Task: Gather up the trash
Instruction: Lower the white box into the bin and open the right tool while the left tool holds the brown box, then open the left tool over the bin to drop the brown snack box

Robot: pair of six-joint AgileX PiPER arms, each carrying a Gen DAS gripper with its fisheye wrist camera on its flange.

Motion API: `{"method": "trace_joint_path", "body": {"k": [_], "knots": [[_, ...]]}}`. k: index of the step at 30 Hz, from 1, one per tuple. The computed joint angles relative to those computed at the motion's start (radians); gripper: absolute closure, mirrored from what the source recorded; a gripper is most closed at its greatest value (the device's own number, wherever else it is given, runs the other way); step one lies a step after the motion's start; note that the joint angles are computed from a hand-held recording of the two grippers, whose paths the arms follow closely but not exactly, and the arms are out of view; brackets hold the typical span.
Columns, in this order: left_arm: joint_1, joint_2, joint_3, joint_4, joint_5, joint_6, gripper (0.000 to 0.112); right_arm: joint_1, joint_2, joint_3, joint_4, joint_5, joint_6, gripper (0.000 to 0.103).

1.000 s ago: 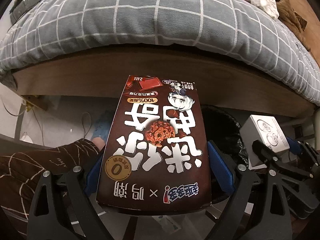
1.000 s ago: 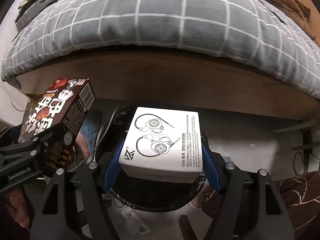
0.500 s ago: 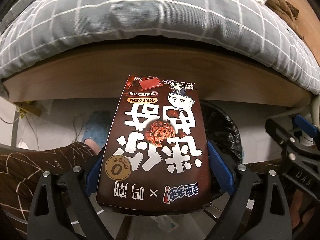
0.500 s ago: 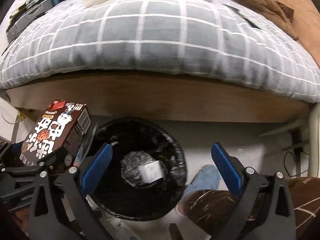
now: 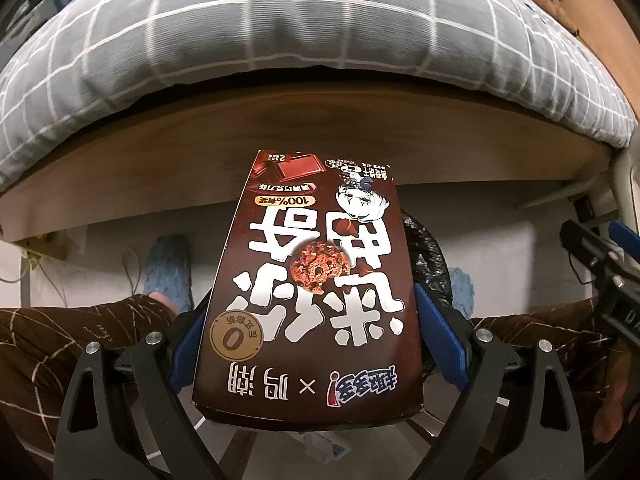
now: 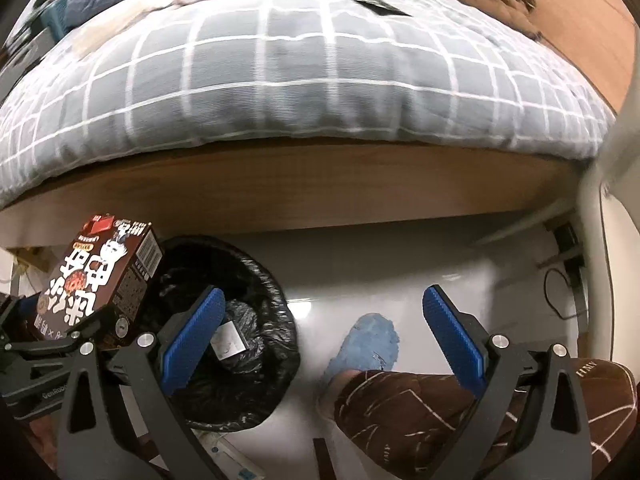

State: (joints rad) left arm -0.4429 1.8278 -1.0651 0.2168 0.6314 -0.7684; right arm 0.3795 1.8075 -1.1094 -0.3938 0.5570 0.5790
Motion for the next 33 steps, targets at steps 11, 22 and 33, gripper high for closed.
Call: {"method": "trace_joint_path", "body": {"k": [11,22,33], "knots": [[-0.027,-0.002,0.011,0.091,-0.011,-0.11,0.015,-0.026,-0.001,0.007,0.035,-0.026,-0.027,0.008],[-0.026,-0.067,0.026,0.188,0.011,-0.205,0.015,0.02,-0.023,-0.013,0.007,-0.063,0.005,0.008],[-0.093,-0.167,-0.005,0.322,0.106,-0.315,0.015,0.023,-0.141,0.051,-0.087,-0.106,0.117,0.008]]}}
